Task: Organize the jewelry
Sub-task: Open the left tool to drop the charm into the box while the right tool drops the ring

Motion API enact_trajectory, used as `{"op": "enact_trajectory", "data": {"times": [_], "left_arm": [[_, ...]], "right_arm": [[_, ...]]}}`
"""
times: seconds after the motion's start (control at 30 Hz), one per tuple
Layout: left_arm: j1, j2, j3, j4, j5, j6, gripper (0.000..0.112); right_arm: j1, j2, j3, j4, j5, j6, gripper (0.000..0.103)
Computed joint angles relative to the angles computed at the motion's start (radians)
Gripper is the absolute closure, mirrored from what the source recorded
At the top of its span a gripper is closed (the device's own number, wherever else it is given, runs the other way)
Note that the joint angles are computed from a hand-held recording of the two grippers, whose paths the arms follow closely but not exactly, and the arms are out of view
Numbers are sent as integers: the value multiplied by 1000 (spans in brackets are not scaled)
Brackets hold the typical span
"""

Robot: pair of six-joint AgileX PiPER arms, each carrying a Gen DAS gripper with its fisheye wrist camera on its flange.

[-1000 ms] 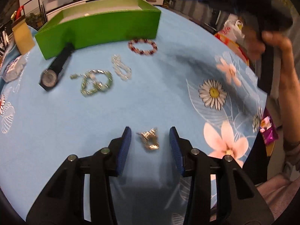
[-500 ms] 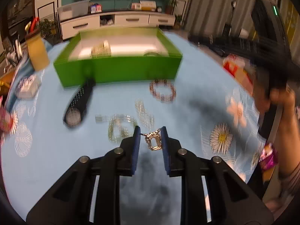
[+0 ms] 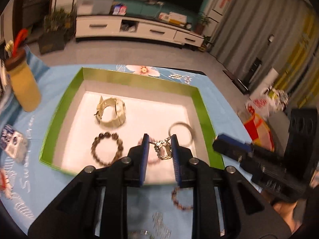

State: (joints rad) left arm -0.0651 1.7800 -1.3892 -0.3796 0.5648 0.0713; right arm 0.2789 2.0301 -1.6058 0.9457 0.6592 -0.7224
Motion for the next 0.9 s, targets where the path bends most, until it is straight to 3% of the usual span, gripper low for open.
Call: {"op": "enact_trajectory", "data": {"times": [0.3,0.33,0.4,0.47,0.6,0.73,0.9], "left_arm": [[-15,241,-279,167,97,-196,90],[-12,250,-293,174,98,-209,88],[-6,251,-302,161,98,-214,72],[-2,218,-264,145,69,-206,59],[-8,86,-100,163,-7,-190,49],[-37,-142,200,260,-134,-268,33],[-61,-391,520,361,-187,-398,25]], "right_arm": [[48,237,-400,-324,99,368,82],[48,253,-428,-345,108,399,82],[45,257,-434,-355,101,416,78],[37,223,-374,-333,66,389,76],[17,107,-180,-244,-6,262,76],[-10,-65,107,-44,-80,2,76],[-67,-256,431,223,-77,-309,73]]}}
